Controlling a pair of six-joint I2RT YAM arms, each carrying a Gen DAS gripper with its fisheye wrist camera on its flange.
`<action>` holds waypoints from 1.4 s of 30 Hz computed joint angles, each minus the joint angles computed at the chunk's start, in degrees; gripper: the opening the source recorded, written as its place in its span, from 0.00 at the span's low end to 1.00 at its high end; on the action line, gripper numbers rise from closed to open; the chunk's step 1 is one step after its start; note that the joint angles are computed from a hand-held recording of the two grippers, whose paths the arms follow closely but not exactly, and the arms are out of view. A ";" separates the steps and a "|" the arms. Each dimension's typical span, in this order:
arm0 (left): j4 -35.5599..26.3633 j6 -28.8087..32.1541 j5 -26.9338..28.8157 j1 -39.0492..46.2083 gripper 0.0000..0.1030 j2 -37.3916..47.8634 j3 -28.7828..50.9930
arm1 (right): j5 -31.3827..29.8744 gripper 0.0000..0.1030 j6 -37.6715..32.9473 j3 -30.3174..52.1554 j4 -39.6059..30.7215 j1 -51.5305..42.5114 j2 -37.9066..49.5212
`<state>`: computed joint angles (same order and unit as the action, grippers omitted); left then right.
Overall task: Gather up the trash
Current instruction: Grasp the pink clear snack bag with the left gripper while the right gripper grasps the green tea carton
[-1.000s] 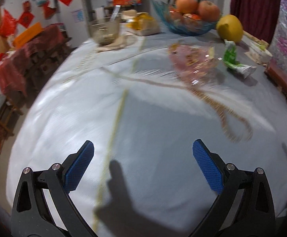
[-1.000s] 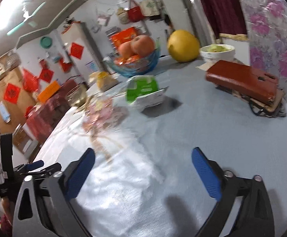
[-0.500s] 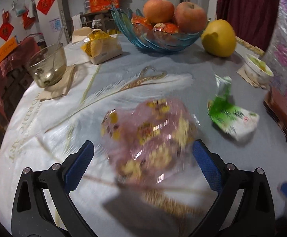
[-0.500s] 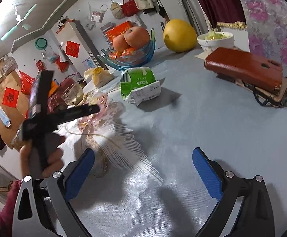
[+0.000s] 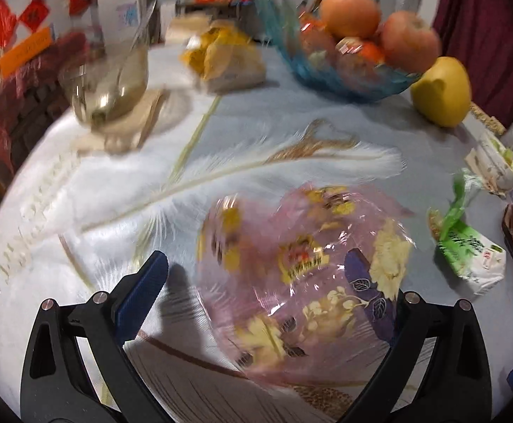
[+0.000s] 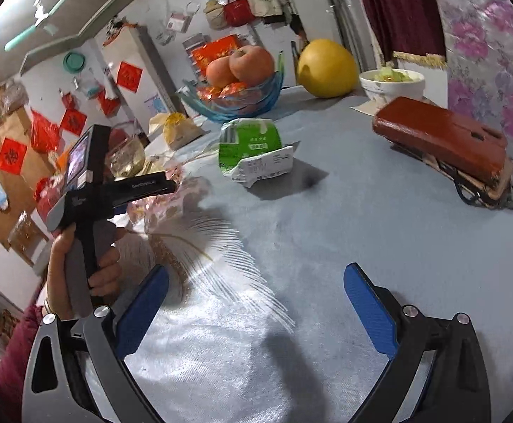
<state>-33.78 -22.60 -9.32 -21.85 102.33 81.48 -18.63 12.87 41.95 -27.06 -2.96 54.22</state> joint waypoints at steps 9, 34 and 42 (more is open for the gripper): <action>-1.95 1.19 -2.21 -0.61 0.94 1.35 1.53 | 6.77 0.95 0.71 21.34 0.13 5.22 22.62; 0.59 1.64 0.90 0.40 0.94 0.63 0.06 | -1.08 0.27 -3.74 39.37 -4.18 1.93 45.05; 5.43 4.61 0.85 -1.14 0.79 -2.10 -2.68 | -7.47 0.14 -0.97 32.22 0.63 0.22 38.78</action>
